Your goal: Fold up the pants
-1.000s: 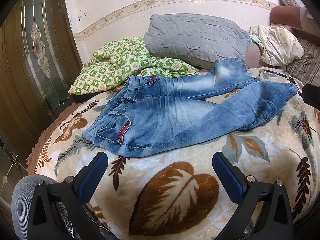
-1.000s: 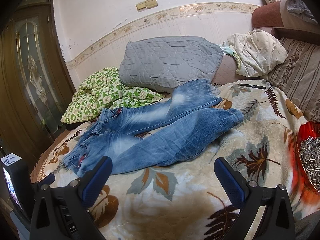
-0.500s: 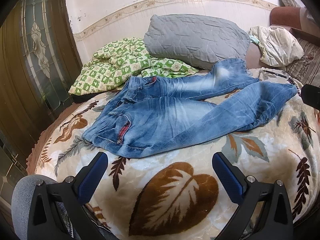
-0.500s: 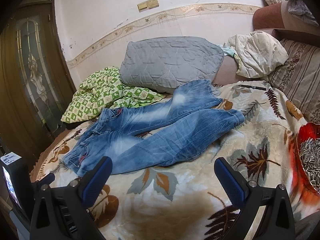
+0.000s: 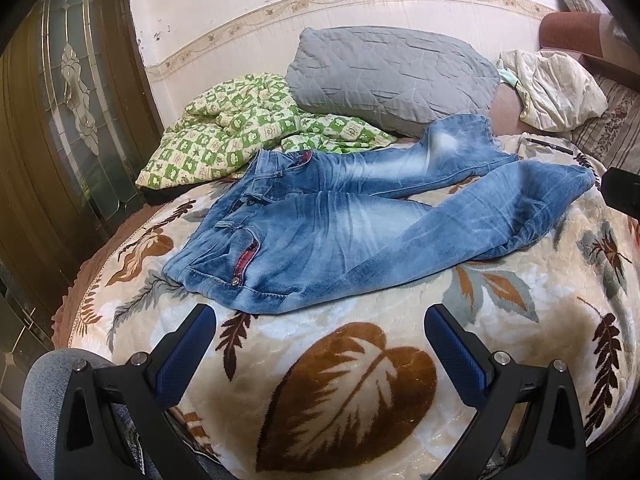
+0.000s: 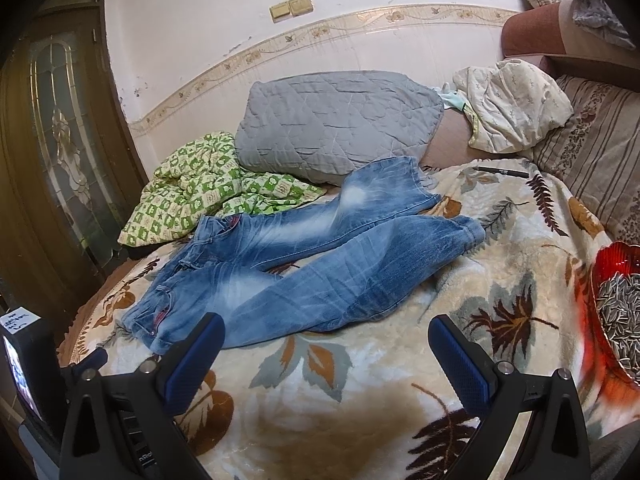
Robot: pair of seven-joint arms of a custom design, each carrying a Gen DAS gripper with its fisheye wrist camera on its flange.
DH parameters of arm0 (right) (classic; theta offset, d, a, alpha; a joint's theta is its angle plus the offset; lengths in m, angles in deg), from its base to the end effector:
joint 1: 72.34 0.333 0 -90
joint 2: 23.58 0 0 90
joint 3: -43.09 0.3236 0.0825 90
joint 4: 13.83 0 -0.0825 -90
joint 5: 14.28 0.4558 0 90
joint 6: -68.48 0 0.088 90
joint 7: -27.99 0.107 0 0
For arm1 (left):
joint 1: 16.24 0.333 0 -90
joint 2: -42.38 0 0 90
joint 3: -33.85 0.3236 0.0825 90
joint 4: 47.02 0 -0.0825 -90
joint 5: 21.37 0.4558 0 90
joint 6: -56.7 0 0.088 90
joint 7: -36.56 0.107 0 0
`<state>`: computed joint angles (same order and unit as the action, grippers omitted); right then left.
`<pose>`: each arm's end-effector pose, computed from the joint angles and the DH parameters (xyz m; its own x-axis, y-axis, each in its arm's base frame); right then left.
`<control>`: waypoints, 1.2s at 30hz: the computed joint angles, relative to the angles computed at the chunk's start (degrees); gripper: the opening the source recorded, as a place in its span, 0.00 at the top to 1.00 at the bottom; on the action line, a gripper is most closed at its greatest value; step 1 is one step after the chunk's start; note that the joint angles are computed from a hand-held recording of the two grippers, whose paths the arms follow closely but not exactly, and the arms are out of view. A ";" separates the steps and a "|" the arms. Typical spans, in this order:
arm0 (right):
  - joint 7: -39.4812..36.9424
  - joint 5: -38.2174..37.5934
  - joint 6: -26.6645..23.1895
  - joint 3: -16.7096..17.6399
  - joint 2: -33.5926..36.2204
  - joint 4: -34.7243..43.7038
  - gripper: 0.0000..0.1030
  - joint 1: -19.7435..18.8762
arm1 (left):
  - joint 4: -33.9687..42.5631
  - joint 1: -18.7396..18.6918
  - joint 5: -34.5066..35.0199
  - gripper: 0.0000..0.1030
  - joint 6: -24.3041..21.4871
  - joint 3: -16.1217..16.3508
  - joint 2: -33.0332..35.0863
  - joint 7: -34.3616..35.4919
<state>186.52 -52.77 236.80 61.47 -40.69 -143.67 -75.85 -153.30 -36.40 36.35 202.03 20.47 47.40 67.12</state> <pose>0.5397 0.1984 0.5528 -0.1401 -0.9470 -0.2890 -0.5046 0.3194 -0.8021 0.5768 -0.3888 0.5168 -0.1172 -0.9712 -0.2073 -0.5788 0.2365 -0.7804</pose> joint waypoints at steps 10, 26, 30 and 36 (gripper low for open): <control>0.45 -0.26 -0.32 -0.18 0.01 0.09 0.00 0.21 | 0.04 -0.08 -0.13 0.00 -0.23 -0.13 -0.04 0.60; -0.67 2.93 1.14 -2.29 -0.52 -0.81 0.00 1.85 | 1.45 -0.16 -2.52 0.00 -0.68 0.03 0.59 2.00; -2.66 5.88 0.62 -1.64 -0.37 -0.59 0.00 1.22 | 5.34 -0.10 -7.92 0.00 -2.65 0.08 3.07 6.05; -1.80 4.85 -3.22 0.06 -0.41 0.90 0.00 -0.16 | 9.80 -0.99 -12.18 0.00 -4.23 0.83 6.36 10.22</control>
<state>184.71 -47.93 233.58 61.53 -41.10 -142.76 -76.01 -143.51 -37.39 24.16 197.80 21.31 53.75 77.34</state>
